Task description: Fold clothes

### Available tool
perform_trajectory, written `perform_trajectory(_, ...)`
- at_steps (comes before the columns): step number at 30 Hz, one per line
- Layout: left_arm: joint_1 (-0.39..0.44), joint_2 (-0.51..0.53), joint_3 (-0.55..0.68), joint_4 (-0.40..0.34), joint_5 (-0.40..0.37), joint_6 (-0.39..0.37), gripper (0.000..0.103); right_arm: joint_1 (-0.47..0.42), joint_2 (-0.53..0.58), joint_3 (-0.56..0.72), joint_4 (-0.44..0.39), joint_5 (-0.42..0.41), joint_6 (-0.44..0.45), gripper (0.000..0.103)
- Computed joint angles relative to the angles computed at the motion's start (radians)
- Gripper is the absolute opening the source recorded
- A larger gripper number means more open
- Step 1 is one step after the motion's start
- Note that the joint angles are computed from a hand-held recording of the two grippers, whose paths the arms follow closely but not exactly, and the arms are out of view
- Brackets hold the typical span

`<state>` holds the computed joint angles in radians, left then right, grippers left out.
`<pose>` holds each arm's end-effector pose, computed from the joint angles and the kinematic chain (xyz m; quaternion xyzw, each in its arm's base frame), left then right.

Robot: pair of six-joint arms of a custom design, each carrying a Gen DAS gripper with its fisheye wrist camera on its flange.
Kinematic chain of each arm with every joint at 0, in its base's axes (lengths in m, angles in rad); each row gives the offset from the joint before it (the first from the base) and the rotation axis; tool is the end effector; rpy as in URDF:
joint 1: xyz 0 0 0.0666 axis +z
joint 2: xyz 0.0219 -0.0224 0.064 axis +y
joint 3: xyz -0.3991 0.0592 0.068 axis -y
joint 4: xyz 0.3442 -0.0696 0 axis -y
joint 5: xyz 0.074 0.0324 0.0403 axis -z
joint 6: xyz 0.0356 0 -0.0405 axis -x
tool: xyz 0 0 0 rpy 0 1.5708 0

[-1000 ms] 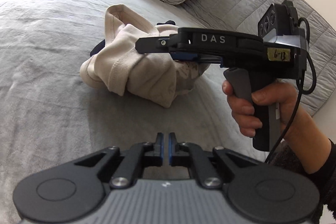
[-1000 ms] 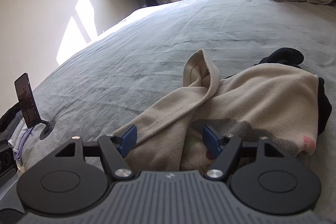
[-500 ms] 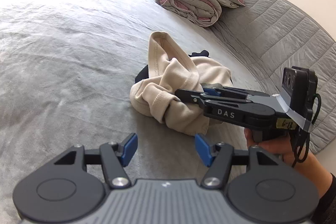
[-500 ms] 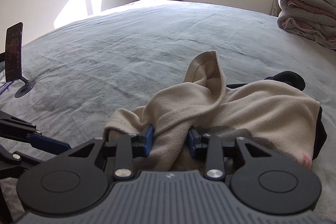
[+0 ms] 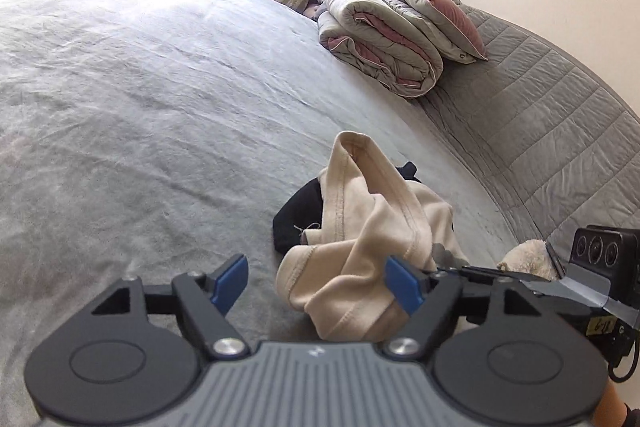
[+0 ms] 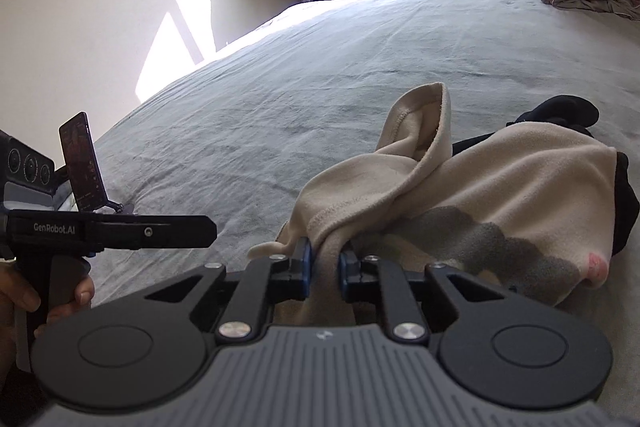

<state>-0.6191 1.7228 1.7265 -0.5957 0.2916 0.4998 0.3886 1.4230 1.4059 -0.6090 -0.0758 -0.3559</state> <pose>0.4689 -0.3472 0.4556 0.1202 0.8676 -0.3555 0.3261 0.4277 0.1776 0.4652 -0.0318 0.8895 0.1968 0.4112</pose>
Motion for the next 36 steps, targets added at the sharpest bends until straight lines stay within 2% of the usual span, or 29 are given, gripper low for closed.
perform_trajectory(6,-0.01,0.066,0.096,-0.026,-0.001,0.036,0.079,-0.004,0.0,0.012,-0.033,-0.057,-0.014,0.017)
perform_trajectory(12,-0.013,0.143,0.195,-0.032,0.042,0.122,0.078,-0.002,-0.011,0.01,-0.08,-0.089,0.036,0.017)
perform_trajectory(15,-0.016,0.175,0.225,-0.021,0.061,0.173,0.077,-0.004,-0.02,-0.001,-0.096,-0.103,0.055,0.017)
perform_trajectory(19,-0.021,0.211,0.251,0.01,0.092,0.257,0.071,-0.019,-0.032,-0.023,-0.095,-0.126,0.033,0.017)
perform_trajectory(23,-0.032,0.235,0.265,0.034,0.086,0.307,0.068,-0.03,-0.04,-0.034,-0.091,-0.149,0.017,0.017)
perform_trajectory(26,-0.038,0.246,0.27,0.051,0.082,0.327,0.052,-0.038,-0.044,-0.038,-0.097,-0.164,0.023,0.017)
perform_trajectory(28,-0.039,0.249,0.264,0.073,0.11,0.328,0.012,-0.044,-0.048,-0.041,-0.099,-0.177,0.023,0.018)
perform_trajectory(29,-0.04,0.25,0.264,0.078,0.127,0.323,0.007,-0.049,-0.051,-0.045,-0.095,-0.183,0.02,0.02)
perform_trajectory(31,-0.044,0.24,0.253,0.093,0.14,0.3,0.007,-0.06,-0.068,-0.065,-0.08,-0.195,0.018,0.023)
perform_trajectory(34,-0.047,0.215,0.222,0.136,0.163,0.272,0.007,-0.086,-0.093,-0.083,-0.061,-0.224,0.017,0.039)
perform_trajectory(36,-0.048,0.198,0.201,0.167,0.182,0.256,0.007,-0.101,-0.117,-0.097,-0.045,-0.212,0.014,0.056)
